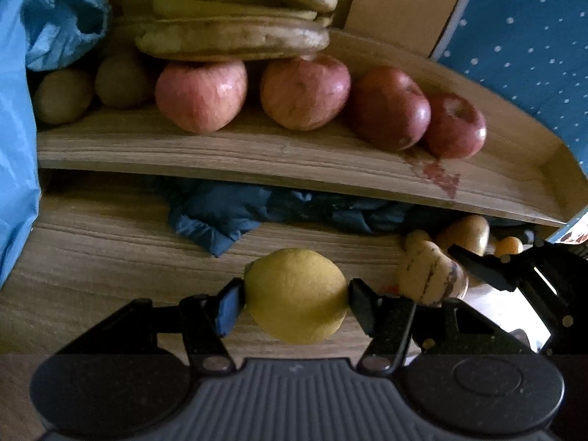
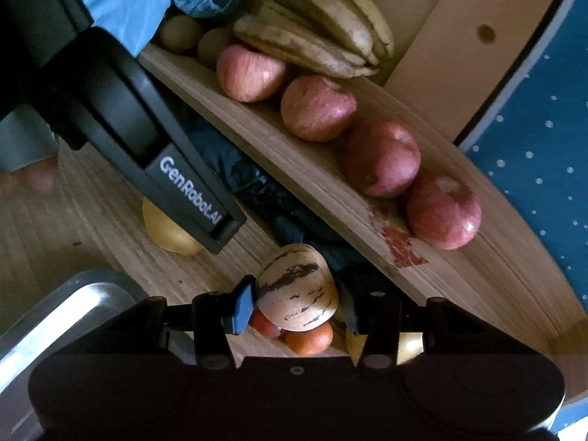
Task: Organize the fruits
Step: 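Carry the lemon in the left tool and pepino in the right tool over the tray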
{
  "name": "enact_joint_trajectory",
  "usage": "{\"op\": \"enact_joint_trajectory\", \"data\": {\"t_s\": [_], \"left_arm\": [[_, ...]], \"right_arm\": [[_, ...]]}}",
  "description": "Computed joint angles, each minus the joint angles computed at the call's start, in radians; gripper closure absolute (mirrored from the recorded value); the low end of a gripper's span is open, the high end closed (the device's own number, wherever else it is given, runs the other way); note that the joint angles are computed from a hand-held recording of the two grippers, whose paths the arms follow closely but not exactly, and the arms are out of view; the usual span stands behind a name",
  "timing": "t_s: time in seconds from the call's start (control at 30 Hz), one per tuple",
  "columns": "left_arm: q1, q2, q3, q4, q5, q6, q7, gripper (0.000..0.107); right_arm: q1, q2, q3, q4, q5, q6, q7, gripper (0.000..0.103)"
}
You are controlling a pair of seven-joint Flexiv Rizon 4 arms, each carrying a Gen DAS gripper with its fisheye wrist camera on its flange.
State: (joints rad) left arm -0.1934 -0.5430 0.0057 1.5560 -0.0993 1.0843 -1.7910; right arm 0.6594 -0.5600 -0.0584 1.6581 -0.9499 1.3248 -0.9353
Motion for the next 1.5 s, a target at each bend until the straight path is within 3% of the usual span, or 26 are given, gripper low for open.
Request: {"op": "enact_joint_trajectory", "data": {"t_s": [0.2, 0.5, 0.8, 0.97, 1.27, 1.5], "left_arm": [[0.002, 0.074, -0.016, 0.079, -0.015, 0.024, 0.018, 0.041], [0.000, 0.147, -0.050, 0.178, -0.046, 0.066, 0.062, 0.041], [0.032, 0.218, -0.115, 0.301, -0.163, 0.110, 0.242, 0.041], [0.037, 0.263, -0.138, 0.372, -0.242, 0.136, 0.350, 0.041], [-0.001, 0.336, -0.133, 0.488, -0.314, 0.170, 0.398, 0.041], [-0.051, 0.370, -0.107, 0.531, -0.249, 0.165, 0.321, 0.041]], "right_arm": [[0.006, 0.055, -0.017, 0.066, -0.065, 0.021, 0.077, 0.053], [-0.033, 0.148, 0.025, 0.171, -0.155, 0.009, 0.178, 0.053], [-0.089, 0.245, 0.109, 0.273, -0.230, -0.034, 0.307, 0.053], [-0.127, 0.297, 0.147, 0.340, -0.265, -0.002, 0.325, 0.053], [-0.160, 0.362, 0.216, 0.450, -0.140, 0.056, 0.233, 0.053], [-0.164, 0.395, 0.288, 0.510, 0.164, 0.057, 0.072, 0.053]]}}
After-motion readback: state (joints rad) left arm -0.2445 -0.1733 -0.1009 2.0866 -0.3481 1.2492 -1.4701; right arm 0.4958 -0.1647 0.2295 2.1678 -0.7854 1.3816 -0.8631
